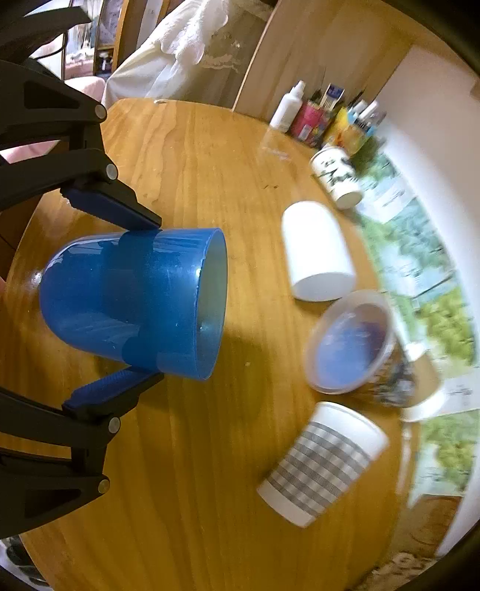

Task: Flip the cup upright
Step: 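Rotate the held blue cup with the right gripper until its rim faces up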

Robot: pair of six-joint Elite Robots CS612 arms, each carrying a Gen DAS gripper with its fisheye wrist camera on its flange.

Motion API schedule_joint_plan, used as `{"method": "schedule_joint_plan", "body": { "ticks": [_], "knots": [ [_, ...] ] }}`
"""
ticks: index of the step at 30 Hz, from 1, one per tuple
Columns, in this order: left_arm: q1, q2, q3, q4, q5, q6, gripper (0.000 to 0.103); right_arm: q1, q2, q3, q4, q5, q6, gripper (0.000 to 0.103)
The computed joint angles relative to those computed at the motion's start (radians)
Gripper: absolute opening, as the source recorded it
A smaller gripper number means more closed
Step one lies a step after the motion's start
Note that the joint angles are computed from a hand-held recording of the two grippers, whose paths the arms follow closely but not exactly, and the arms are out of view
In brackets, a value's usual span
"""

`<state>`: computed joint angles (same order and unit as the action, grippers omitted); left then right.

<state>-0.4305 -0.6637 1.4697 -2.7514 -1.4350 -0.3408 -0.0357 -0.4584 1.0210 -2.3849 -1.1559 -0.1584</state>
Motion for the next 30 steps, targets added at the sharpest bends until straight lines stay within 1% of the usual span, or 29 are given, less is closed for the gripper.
{"method": "schedule_joint_plan", "body": {
  "ticks": [6,10,13,15,19,23,27,30],
  "knots": [
    [-0.004,-0.007,0.016,-0.030,0.004,0.021,0.074,-0.004,-0.038,0.113,-0.230,-0.019,0.016,0.074],
    [-0.004,-0.012,0.030,-0.049,0.006,0.020,0.074,-0.002,-0.053,0.196,-0.451,-0.071,0.008,0.074],
    [-0.004,-0.017,0.036,-0.045,0.012,0.010,0.074,0.001,-0.054,0.238,-0.592,-0.103,0.004,0.074],
    [-0.004,-0.020,0.040,-0.037,0.015,0.003,0.074,-0.001,-0.049,0.262,-0.687,-0.107,0.014,0.074],
    [-0.007,-0.032,0.056,-0.015,0.044,-0.004,0.074,-0.006,-0.037,0.291,-0.820,-0.096,0.034,0.074],
    [-0.008,-0.043,0.071,-0.009,0.055,-0.022,0.074,0.003,-0.022,0.303,-0.924,-0.133,0.003,0.074],
    [-0.011,-0.051,0.082,0.006,0.085,-0.034,0.074,0.007,0.001,0.316,-1.056,-0.148,-0.005,0.074],
    [-0.014,-0.055,0.087,0.030,0.096,-0.035,0.074,0.008,0.013,0.324,-1.111,-0.144,-0.022,0.074]
  ]
}}
